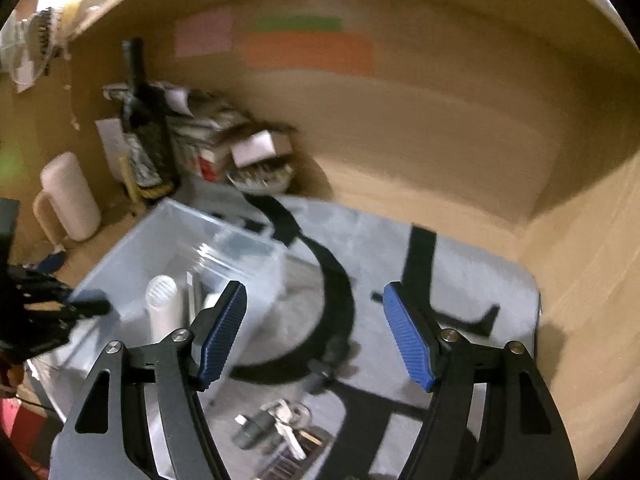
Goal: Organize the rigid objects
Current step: 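Move the right gripper down to the black cylinder on the rug, then grasp the black cylinder with the right gripper and drop it into the clear box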
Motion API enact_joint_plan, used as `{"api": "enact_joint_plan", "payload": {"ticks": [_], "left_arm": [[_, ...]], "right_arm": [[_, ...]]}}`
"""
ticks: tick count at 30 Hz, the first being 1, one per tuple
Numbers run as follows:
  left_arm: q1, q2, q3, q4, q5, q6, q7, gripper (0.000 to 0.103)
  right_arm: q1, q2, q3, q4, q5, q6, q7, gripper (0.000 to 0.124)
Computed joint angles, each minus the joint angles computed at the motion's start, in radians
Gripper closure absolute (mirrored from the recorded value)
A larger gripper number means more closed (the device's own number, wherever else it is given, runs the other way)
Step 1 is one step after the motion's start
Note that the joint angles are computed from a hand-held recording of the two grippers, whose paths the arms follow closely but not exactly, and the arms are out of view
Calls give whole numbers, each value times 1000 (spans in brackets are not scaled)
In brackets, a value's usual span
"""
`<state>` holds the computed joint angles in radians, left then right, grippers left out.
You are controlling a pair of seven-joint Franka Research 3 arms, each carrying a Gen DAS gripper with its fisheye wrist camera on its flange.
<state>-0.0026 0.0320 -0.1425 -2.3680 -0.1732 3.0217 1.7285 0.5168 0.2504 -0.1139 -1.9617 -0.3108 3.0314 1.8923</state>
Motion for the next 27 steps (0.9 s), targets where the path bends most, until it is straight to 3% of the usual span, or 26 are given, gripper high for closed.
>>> {"api": "enact_joint_plan", "payload": {"ticks": [13, 15, 19, 21, 22, 27], "left_arm": [[0, -1, -1, -2, -4, 1, 4, 92], [0, -1, 0, -2, -4, 1, 4, 92], [0, -1, 0, -2, -4, 1, 4, 92], [0, -1, -1, -2, -7, 1, 6, 92], [0, -1, -1, -2, -7, 1, 6, 92], [0, -1, -1, -2, -4, 1, 5, 92]], "right_arm": [[-61, 133, 71, 92, 117, -219, -123, 57], [-85, 150, 99, 110, 165, -245, -169, 61], [-98, 177, 112, 143, 214, -286, -212, 85], [-97, 182, 112, 144, 229, -277, -226, 89], [-89, 179, 103, 137, 224, -264, -222, 97], [-61, 170, 72, 119, 201, -223, -203, 102]]}}
